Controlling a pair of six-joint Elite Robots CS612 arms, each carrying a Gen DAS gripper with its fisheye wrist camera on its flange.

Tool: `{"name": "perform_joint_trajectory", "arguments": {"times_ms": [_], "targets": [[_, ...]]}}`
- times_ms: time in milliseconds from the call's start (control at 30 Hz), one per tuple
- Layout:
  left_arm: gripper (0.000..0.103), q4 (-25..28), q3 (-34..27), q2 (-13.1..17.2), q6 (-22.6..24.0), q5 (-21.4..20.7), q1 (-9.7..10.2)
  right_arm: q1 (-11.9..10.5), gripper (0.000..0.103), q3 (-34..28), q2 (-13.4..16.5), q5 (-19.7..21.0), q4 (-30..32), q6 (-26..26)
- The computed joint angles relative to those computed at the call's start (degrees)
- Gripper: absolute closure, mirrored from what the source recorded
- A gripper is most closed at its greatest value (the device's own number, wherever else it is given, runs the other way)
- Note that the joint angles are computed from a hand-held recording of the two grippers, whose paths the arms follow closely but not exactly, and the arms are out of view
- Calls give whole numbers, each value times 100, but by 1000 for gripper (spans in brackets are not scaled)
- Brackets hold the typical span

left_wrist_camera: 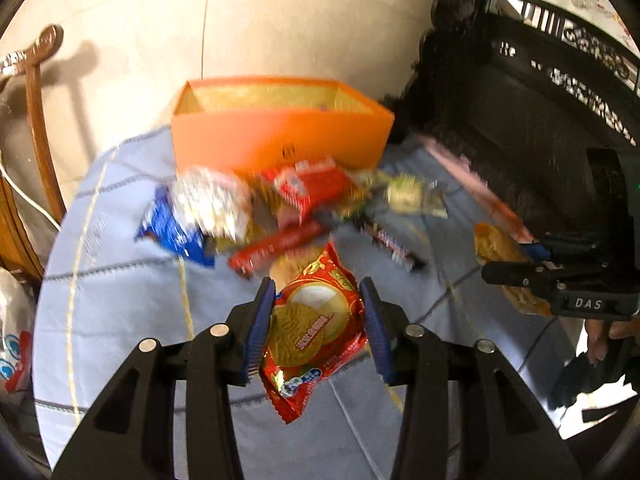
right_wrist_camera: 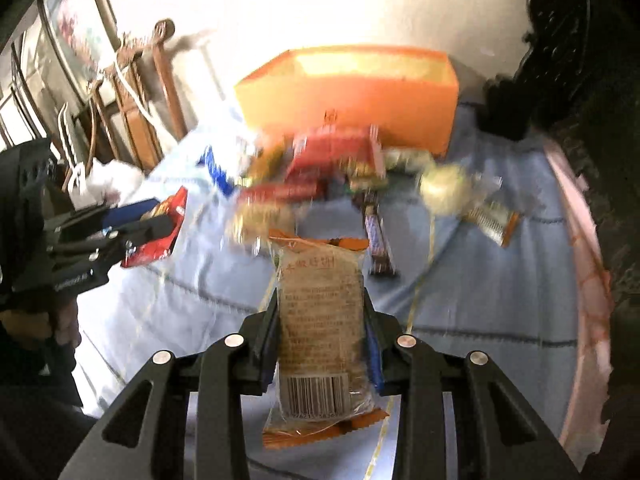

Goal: Organize snacks
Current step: 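Carry both packs over the box and open both tools to drop them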

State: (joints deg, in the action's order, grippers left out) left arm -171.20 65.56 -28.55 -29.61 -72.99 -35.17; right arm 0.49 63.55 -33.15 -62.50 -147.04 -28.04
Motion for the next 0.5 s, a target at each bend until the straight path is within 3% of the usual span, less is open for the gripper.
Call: {"name": "perform_joint_trajectory", "arguments": {"times_ms": [200, 500], "targets": [[61, -56, -155, -78, 92, 309, 44, 55, 68, -482, 104, 182, -363, 429], [61, 26, -849, 18, 331, 621, 208, 105, 68, -1773, 512, 305, -403, 935]]}}
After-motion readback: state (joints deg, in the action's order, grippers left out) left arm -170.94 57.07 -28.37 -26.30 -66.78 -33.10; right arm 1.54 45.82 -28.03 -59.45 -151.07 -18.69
